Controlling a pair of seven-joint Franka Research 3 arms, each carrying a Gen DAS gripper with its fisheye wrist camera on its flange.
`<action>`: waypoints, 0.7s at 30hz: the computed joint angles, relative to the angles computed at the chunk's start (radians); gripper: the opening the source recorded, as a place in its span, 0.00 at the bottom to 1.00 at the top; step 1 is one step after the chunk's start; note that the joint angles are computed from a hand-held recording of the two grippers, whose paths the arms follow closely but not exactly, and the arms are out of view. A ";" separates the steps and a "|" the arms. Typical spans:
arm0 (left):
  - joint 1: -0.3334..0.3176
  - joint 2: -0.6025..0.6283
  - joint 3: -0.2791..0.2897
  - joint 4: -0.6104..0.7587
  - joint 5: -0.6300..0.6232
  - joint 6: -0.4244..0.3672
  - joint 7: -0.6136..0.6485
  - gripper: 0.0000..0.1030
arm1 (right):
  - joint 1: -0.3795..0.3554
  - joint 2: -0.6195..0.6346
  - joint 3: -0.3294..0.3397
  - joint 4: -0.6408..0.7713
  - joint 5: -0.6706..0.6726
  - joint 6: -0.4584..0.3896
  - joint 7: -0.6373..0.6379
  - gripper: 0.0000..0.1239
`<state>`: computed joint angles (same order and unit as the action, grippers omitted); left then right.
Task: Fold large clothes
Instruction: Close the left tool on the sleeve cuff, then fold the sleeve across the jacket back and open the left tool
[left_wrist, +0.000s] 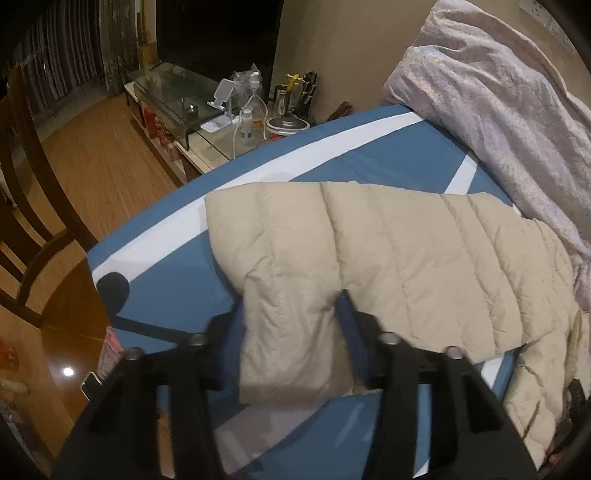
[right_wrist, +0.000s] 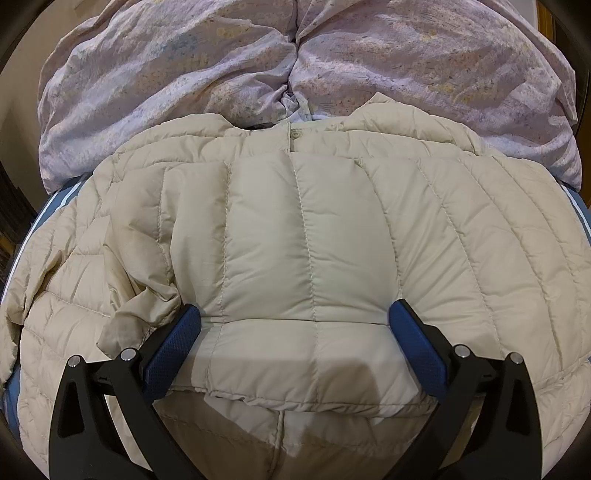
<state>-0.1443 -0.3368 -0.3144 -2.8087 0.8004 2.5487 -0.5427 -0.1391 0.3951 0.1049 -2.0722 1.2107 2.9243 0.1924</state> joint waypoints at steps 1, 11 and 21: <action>0.003 0.000 -0.001 -0.001 0.006 0.003 -0.006 0.30 | -0.001 0.000 0.000 0.000 0.000 -0.001 0.000 0.82; 0.012 0.010 0.005 0.054 0.010 0.012 0.018 0.05 | -0.002 -0.005 -0.001 -0.002 0.010 -0.009 -0.006 0.82; 0.002 0.126 -0.014 0.321 0.178 0.025 0.072 0.05 | 0.002 -0.005 -0.006 -0.003 0.015 -0.013 -0.011 0.82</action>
